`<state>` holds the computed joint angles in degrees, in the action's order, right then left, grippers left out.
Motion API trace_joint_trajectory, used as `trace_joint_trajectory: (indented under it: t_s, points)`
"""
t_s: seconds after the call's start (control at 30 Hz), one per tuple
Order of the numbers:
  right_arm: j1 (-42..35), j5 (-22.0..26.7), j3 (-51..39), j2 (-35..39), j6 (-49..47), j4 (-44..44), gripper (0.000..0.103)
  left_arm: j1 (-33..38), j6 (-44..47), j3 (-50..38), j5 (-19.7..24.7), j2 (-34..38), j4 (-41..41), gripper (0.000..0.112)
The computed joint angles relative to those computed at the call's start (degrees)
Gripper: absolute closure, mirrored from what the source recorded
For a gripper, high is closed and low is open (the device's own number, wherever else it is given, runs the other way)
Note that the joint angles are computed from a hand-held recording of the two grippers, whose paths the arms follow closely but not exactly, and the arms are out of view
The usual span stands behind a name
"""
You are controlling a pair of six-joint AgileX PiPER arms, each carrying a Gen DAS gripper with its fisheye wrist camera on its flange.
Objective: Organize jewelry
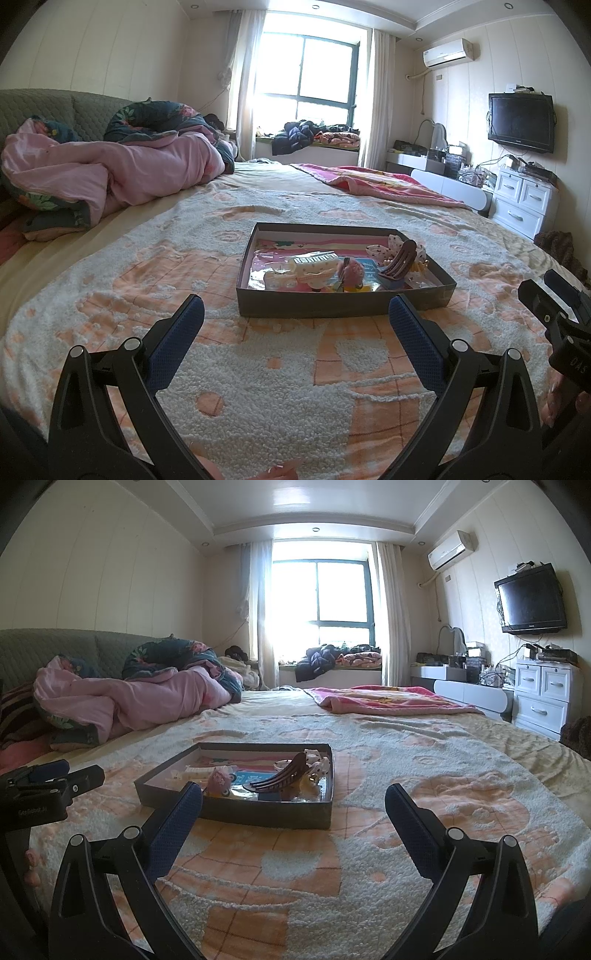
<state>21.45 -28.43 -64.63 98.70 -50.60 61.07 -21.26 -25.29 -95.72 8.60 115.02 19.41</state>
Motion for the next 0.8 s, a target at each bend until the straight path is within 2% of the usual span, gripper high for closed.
trace_joint_trajectory:
  t_s: [0.37, 0.57, 0.67, 0.77, 0.8]
  points:
    - [-0.1, 0.0, 0.0, 0.2, 0.3, -0.3, 0.007, 0.1, 0.9, 0.0, 0.2, 0.0, -0.9, 0.021]
    - [0.0, 0.0, 0.1, 0.2, -0.2, 0.1, 0.007, 0.3, 4.0, 0.1, 0.0, 0.0, -4.0, 0.021]
    - [0.0, -0.2, 0.1, 0.3, -0.6, 0.6, 0.007, 0.3, 3.9, 0.0, 0.2, 0.0, -3.9, 0.021]
    - [0.1, -0.3, -0.1, 0.5, -2.0, 1.8, 0.007, -0.1, -0.8, -0.5, 1.2, 0.3, 1.7, 0.021]
    - [0.1, -0.3, -0.3, 0.6, -2.2, 2.1, 0.007, -0.2, 0.5, -0.4, 1.1, 0.3, 0.6, 0.021]
